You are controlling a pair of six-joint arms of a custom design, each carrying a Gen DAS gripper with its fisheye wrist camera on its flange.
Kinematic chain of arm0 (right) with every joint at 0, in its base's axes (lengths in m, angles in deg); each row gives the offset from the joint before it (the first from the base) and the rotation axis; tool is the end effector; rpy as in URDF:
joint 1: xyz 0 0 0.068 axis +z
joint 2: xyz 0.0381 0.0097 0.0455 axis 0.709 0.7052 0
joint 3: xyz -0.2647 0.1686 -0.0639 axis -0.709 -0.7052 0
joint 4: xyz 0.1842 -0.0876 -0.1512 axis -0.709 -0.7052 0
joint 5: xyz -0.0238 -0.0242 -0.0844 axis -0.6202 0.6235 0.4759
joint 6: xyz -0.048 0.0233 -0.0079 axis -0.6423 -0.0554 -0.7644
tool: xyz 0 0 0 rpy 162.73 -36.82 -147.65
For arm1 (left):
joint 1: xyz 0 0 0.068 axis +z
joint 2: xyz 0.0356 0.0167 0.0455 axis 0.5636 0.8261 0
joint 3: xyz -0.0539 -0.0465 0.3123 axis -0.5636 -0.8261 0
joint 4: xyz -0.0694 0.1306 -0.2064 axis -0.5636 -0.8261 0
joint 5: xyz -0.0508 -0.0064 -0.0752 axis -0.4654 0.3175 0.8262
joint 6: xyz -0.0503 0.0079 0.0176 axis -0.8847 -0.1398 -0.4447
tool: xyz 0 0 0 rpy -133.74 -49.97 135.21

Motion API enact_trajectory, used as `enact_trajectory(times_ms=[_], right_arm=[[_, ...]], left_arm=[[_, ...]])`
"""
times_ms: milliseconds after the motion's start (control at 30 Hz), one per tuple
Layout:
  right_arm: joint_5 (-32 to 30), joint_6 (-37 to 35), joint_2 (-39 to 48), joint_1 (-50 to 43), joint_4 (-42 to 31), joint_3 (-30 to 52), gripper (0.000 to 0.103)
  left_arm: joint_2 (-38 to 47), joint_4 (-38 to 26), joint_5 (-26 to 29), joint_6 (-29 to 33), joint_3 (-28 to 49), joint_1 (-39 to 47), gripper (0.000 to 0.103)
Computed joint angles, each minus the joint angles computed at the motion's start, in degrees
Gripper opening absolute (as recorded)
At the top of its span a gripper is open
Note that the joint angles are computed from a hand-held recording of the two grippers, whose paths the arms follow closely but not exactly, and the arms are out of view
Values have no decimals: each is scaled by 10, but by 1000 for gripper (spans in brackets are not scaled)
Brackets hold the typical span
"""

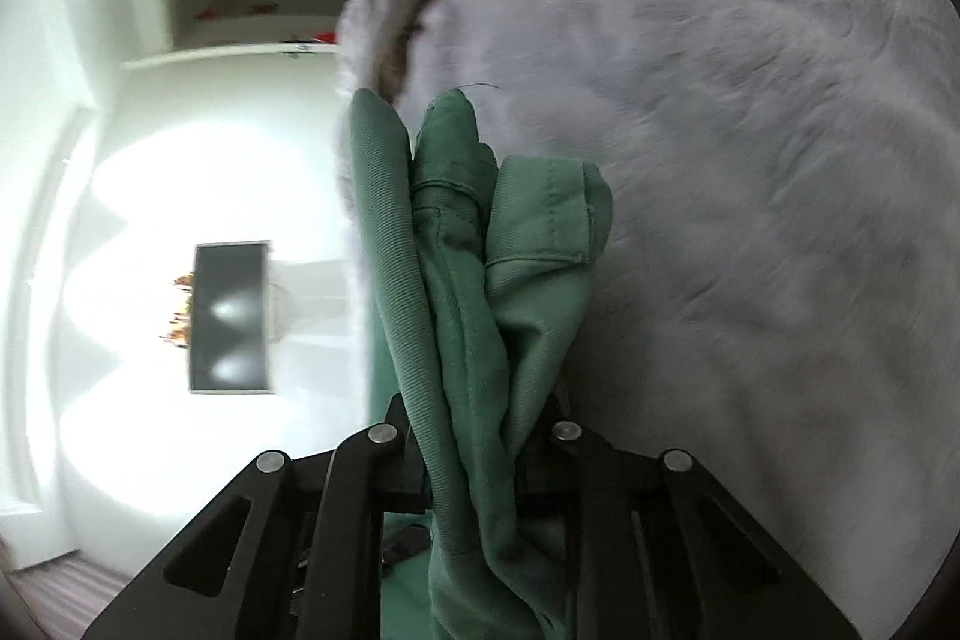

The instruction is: Fold large clothes

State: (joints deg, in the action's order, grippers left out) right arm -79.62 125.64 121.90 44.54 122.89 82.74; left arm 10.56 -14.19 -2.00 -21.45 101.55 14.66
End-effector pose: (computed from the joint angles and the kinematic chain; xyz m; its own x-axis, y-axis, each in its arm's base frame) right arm 0.2609 0.0244 0.1135 -0.8186 0.5743 -0.0078 0.2043 0.3038 0.9306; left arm 0.2802 -0.1222 0.2005 -0.9618 0.1509 -0.2285 0.2626 0.7447 -0.6135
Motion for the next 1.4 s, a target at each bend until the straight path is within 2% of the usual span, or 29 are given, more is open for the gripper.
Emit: enact_trajectory(times_ms=[100,233,333,433,467,567,633,700,767,833,867,900,967,1033,1100,1133,1200,1233,1300,1333,1400], right_arm=[[37,29,-66,52,-11,-14,20],[104,80,-136,151,-12,-28,20],[166,132,-140,236,41,-48,20],[258,194,-107,355,126,-73,20],[297,220,-73,405,171,-79,20],[360,277,29,496,250,-65,20],[378,300,74,529,247,-43,20],[403,327,80,553,175,-22,23],[412,337,46,559,100,-18,29],[432,316,-45,564,-57,-4,42],[450,293,-106,566,-180,18,43],[467,280,-144,569,-253,32,44],[494,263,-200,574,-349,54,44],[519,233,-229,577,-429,92,43],[537,199,-230,583,-493,137,43],[543,182,-215,584,-511,162,36],[539,149,-175,582,-533,207,25],[537,142,-152,584,-548,230,24],[530,130,-93,578,-573,270,20],[527,138,-74,576,-585,277,13],[516,159,-59,568,-556,260,4]], left_arm=[[-42,-31,36,17,-6,27,40],[-99,-130,55,98,-10,84,40],[-135,-238,73,204,-5,162,40],[-162,-359,65,336,3,253,40],[-167,-405,55,391,6,294,40],[-166,-506,11,536,-1,417,40],[-149,-534,-35,622,-21,507,40],[-138,-509,-76,652,-49,552,44],[-126,-459,-122,666,-81,583,45],[-109,-465,-137,697,-79,618,48],[-106,-478,-139,717,-71,632,48],[-107,-493,-141,737,-60,641,48],[-106,-530,-143,770,-27,655,48],[-107,-548,-128,761,-3,643,48],[-117,-556,-86,737,27,615,48],[-115,-552,-68,728,38,607,48],[-115,-513,-34,671,47,565,48],[-113,-489,-25,648,47,547,49],[-123,-404,-17,583,21,490,72],[-137,-345,-28,543,-4,455,73],[-138,-250,-78,494,-47,398,73]])
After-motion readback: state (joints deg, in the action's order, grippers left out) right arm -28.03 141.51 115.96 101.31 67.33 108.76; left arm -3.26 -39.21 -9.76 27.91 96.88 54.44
